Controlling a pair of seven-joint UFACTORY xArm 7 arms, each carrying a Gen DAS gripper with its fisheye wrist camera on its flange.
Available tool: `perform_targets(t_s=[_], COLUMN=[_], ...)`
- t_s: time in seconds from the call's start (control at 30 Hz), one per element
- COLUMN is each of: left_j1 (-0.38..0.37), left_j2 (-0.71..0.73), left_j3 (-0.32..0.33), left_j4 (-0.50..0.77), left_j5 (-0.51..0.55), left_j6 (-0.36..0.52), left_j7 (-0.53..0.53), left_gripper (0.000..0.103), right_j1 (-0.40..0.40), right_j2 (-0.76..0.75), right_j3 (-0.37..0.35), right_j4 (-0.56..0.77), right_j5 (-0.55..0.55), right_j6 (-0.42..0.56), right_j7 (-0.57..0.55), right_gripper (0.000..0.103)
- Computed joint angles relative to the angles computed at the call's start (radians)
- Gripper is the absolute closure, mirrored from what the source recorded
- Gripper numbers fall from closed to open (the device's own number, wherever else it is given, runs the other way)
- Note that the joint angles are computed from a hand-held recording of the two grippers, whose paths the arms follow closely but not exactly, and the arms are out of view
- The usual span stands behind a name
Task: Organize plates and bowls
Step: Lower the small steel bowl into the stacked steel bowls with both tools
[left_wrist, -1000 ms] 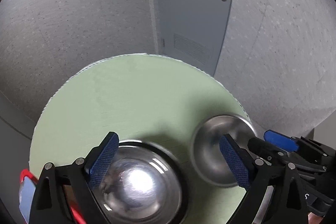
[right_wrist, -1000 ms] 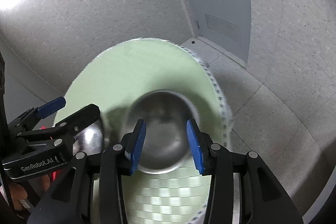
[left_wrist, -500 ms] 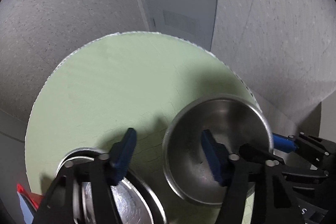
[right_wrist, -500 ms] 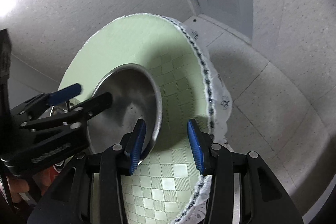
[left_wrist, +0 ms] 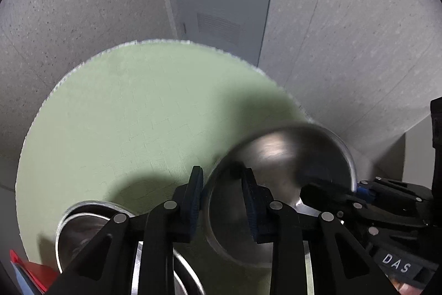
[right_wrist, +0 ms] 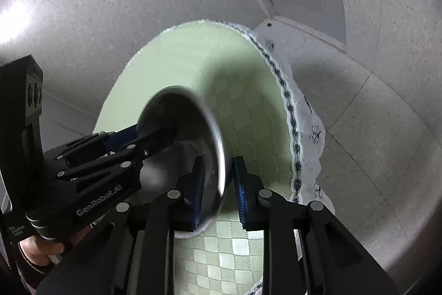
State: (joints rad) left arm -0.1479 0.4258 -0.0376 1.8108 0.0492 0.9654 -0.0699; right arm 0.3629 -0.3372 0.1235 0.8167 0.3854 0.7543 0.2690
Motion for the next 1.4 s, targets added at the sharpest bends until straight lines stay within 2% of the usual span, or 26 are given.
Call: perform_targets(t_s=[0.17,0.47,0.73,0.83,1.1,1.4], left_j1=[0.017,0.093,0.121,0.137,0.153,0.164], left_j2=[-0.068,-0.306,-0.531,-0.584,-0.567,-0.419], left_j3=[0.006,0.023,0.025,0.039,0.045,0.049], left_j4=[-0.055,-0.282,-0.494,-0.549,-0.55,-0.412], left_j5=[-0.003,-0.064,0.0,-0.019,-0.05,-0.076], left_j6=[-0.064,-0.145,-0.124,-0.1,-0.053,-0.036], left_j7=[0.006,0.02,-0.084,-0.072,-0.036,0.013], left_gripper=[0.078,0.078,0.078,0.078,0.078,0.076], right_j1=[0.0,0.05,0.114,0.129,0.144,0.15], right_j2=[-0.008,0.042,0.139,0.166,0.23,0.238], right_j3=[0.017,0.046,0.09,0.102,0.132,0.137], right_j4=[0.054,0.175,0.246,0.256,0.278,0.271], right_j5=[-0.037,-0.031,-0.003,0.003,-0.082,-0.14], right_j6=[-0.015,-0.046,-0.035,-0.027,-0.009,-0.002], right_j7=[0.022,0.014,0.0,0.003,0.087,0.16], right_gripper=[0.082,0.082,0.082,0.082,0.082,0.082])
